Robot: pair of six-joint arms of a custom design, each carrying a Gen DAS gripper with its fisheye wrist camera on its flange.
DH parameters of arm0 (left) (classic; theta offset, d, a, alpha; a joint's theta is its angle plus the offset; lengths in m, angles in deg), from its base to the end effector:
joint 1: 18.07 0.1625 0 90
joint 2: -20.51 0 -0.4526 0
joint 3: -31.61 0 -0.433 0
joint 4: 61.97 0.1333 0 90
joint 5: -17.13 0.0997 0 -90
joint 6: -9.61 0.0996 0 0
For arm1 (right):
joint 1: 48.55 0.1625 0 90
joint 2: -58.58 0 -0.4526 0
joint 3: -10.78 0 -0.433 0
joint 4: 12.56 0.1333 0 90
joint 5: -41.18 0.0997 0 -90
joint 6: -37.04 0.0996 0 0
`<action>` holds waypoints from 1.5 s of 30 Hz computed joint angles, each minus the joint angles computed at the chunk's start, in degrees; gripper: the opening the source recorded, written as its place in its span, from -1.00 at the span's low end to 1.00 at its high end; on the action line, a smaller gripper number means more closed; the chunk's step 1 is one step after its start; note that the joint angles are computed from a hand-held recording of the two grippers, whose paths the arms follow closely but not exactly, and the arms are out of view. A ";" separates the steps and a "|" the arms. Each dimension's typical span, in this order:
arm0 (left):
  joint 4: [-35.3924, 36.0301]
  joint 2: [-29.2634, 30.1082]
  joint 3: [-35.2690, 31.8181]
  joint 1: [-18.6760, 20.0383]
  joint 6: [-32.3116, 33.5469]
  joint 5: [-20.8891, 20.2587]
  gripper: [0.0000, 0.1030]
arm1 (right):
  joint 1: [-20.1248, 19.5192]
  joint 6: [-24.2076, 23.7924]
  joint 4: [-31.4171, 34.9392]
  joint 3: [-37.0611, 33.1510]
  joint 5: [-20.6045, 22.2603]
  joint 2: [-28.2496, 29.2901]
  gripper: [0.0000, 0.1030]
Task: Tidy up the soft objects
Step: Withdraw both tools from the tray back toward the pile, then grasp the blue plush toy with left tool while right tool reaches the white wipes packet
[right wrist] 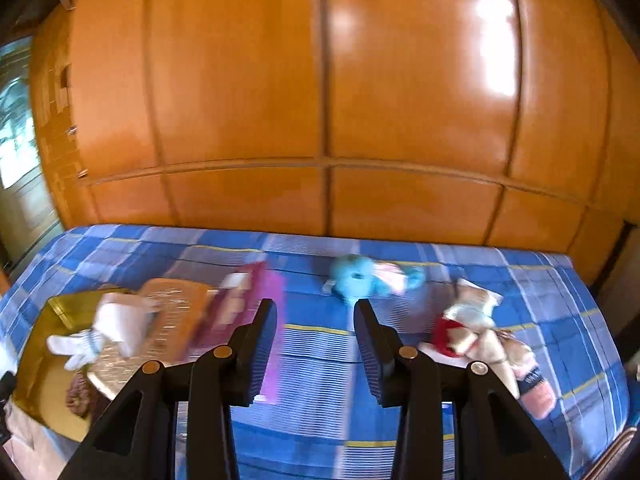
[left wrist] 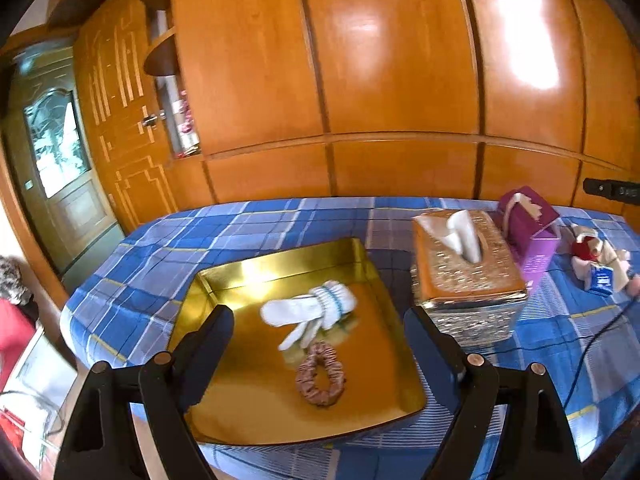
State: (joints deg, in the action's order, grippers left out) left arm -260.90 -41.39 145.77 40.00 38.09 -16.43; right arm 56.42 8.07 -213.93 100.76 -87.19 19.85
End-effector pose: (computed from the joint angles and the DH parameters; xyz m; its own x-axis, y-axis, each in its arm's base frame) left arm -0.1227 -0.6058 0.2724 -0.5975 -0.0400 -0.8009 0.6547 0.5522 -0.5161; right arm 0.2606 -0.6978 0.1555 -0.7219 0.0446 0.6905 -0.5468 0.5748 -0.6088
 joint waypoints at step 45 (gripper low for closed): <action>60.99 42.52 -61.29 -4.24 -27.17 -13.26 0.66 | -16.58 32.50 4.14 8.87 4.41 -14.88 -0.23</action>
State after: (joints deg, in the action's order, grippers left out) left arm -199.91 1.13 84.48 35.76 10.92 -29.69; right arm 39.84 40.57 -209.79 109.63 -82.78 4.96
